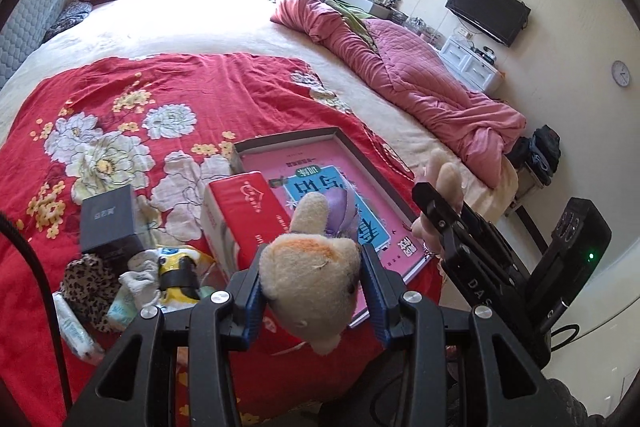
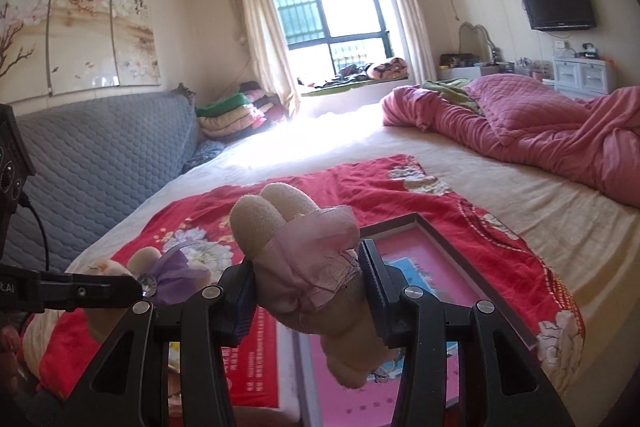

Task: Organize soft objects
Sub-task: 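Carry both bears onto the pink book in the tray and open both grippers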

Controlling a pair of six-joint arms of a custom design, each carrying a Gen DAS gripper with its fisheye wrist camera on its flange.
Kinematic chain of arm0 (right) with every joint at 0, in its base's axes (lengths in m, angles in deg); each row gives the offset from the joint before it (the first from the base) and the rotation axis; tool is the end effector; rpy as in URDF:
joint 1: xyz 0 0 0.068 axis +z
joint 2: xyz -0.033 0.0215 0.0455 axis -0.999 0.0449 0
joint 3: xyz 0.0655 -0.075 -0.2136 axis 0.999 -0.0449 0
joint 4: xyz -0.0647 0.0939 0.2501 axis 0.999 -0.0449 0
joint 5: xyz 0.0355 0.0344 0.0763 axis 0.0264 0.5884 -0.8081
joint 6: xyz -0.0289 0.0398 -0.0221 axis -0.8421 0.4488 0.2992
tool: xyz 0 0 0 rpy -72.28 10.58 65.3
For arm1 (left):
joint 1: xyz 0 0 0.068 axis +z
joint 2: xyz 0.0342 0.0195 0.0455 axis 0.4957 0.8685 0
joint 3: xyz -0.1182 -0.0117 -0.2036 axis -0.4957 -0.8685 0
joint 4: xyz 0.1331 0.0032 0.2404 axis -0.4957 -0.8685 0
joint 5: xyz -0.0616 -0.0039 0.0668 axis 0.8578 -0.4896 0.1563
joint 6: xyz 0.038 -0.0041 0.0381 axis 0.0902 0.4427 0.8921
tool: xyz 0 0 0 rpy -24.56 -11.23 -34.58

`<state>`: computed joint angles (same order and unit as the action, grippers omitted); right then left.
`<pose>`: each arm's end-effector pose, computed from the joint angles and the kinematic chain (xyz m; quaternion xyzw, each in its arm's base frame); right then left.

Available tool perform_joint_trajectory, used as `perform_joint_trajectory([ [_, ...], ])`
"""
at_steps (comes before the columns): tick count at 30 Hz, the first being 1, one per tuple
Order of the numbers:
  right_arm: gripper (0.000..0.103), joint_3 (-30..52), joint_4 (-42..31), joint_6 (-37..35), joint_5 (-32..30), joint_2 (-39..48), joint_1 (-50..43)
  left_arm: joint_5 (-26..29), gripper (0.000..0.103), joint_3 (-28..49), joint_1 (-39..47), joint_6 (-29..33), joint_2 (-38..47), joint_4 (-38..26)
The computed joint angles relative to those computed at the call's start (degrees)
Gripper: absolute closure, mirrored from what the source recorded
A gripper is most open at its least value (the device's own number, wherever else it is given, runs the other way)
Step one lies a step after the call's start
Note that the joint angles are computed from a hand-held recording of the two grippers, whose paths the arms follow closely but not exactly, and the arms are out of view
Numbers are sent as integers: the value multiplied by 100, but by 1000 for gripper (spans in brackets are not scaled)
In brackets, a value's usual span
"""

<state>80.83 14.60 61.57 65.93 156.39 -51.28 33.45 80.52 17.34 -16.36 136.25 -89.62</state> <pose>0.2966 0.2118 0.2664 -0.1262 0.8325 0.1882 0.5055 0.2797 -0.0665 0.2896 -0.0489 0.9251 -0.1707 0.3356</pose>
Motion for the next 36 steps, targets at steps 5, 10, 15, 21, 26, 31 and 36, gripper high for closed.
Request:
perform_joint_trajectory([
  [5, 55, -63, -195, 363, -191, 124, -662, 3, 60, 552, -396, -22, 929, 112],
  [10, 55, -107, -180, 425, -345, 278, -1035, 41, 60, 1192, -639, 59, 1945, 94],
  [15, 55, -40, -189, 445, -415, 484, -1132, 12, 60, 1791, -832, 206, 2779, -44],
  [21, 55, 323, -402, 224, -376, 1064, -1192, -82, 60, 2286, -989, 446, 3426, -308],
  [26, 55, 547, -626, 198, -418, 1428, -1276, -75, 59, 2627, -1076, 624, 3809, -553],
  [31, 54, 645, -758, 301, -555, 1690, -1363, -55, 59, 2752, -1151, 721, 3986, -670],
  [36, 52, 704, -772, 217, -525, 1784, -1330, -137, 59, 2883, -1198, 766, 4142, -775],
])
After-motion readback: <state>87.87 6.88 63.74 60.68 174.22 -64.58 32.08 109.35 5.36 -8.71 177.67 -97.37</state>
